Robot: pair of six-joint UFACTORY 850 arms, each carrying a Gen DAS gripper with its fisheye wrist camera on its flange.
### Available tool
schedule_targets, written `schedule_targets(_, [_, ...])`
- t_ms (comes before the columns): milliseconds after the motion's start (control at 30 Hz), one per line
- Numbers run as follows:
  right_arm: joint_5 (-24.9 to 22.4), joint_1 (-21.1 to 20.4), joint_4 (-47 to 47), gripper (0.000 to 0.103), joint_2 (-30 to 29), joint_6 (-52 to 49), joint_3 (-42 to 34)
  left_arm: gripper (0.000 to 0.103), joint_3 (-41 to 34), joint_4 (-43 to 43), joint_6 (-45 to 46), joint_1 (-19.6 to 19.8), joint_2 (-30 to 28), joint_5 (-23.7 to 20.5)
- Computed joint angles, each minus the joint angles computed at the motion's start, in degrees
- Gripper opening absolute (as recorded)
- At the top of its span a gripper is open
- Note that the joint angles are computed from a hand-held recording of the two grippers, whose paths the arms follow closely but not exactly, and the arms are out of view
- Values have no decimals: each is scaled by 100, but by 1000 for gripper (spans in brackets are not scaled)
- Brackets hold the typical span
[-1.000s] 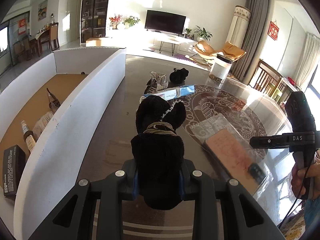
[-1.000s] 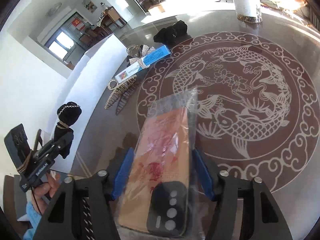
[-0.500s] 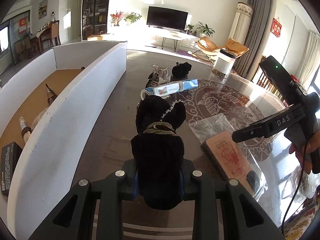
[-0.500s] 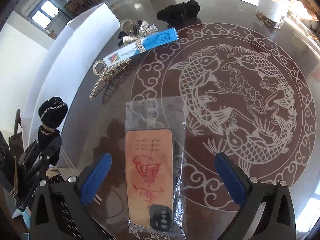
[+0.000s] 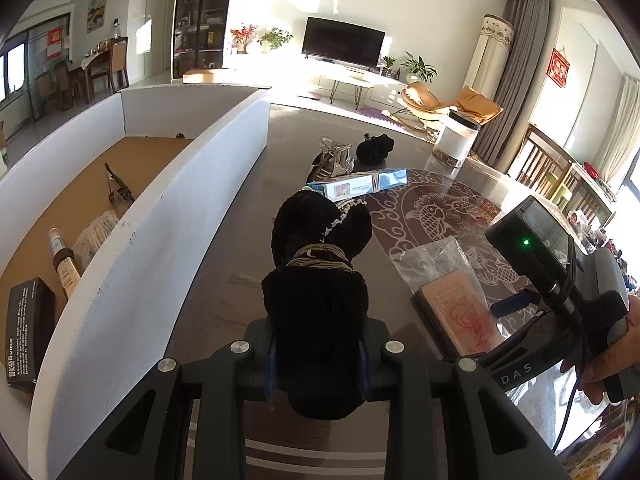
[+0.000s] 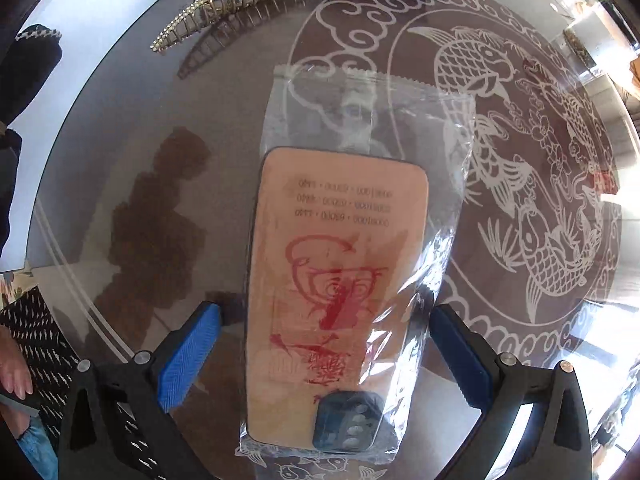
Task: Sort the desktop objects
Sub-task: 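Lift the black bag with the left gripper while the right gripper lifts the bagged phone case, then carry both items over the cardboard bin and open both grippers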
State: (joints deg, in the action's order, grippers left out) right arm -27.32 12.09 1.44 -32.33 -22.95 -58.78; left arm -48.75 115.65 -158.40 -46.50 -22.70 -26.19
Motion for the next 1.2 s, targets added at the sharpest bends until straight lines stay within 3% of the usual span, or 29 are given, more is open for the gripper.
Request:
schedule_targets(100, [221,-11,245,102,94,-749,130,29,-72,-53,80,5,-78,63])
schedule_targets(200, [336,-142,685,83,214,-1498,206,29,-129,-176,251,-19,-125,68])
schedule_targets(233, [231,-272,1167,77,236,-1977,167,29,-140,-220,315,-32,-132,54])
schedule_targets(533, [-1368,-1397,3689,77,-113,-3574,-451,29,-92,-305,425,-65,-49,7])
schedule_targets(700, [-1976,-1562,4443,77,72,-3927,-648,29,277,593,-708,112,540,139])
schedule_targets(767, [-2125,-1390,4778,77,242,-4064,-724,29,501,381,-537,255,931,69])
schedule_targets(867, [-2350,-975,5264,77,376,-4189,-986,29,822,-599,472,601,1507,-53])
schedule_targets(1000, [-2461,-97,6018,77,363,-4271,-1461,29,1231,-1655,1502,1318,2056,-26])
schedule_targets(1200, [-2014,1157,6779,77,-83,-4631,-2023,29,1465,-2387,2290,2189,1898,342])
